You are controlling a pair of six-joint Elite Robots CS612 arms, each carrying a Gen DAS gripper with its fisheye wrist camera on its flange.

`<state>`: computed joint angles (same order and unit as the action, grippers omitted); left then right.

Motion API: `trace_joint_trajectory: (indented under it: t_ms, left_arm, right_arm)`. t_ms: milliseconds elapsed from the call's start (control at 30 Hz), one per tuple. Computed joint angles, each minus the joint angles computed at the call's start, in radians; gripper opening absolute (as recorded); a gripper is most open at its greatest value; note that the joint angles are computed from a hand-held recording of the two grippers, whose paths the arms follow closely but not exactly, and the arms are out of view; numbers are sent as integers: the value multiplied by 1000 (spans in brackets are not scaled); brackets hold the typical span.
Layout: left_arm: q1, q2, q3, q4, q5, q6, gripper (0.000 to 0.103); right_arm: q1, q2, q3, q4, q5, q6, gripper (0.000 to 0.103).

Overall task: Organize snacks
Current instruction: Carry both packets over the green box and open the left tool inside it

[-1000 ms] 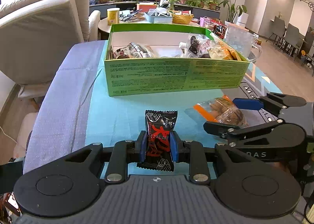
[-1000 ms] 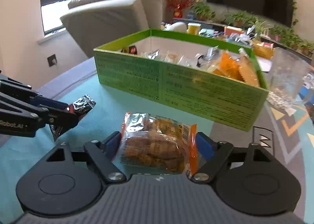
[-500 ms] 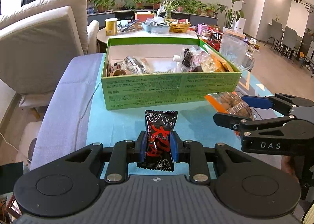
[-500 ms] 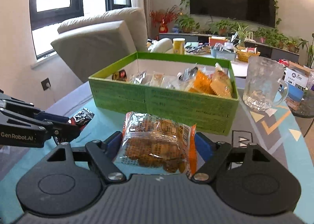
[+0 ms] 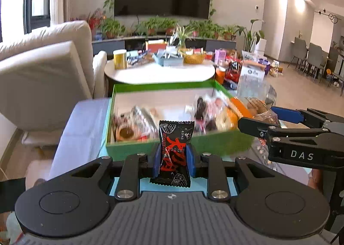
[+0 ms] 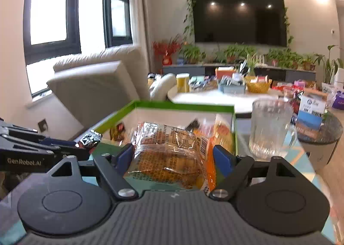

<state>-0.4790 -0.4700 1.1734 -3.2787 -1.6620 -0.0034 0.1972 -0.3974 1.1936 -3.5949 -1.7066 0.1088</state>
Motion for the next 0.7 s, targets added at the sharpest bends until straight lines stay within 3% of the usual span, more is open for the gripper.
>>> trace_joint_trajectory:
  t_ms: [267,700]
  left_arm:
    - [-3,41,-99,54,21,-4,23]
    - [-1,121,-269,156,46,17,24]
  right_arm:
    - [-6,31,-76,14,-23,-13,50]
    - [-19,81,-195,114,3,4,50]
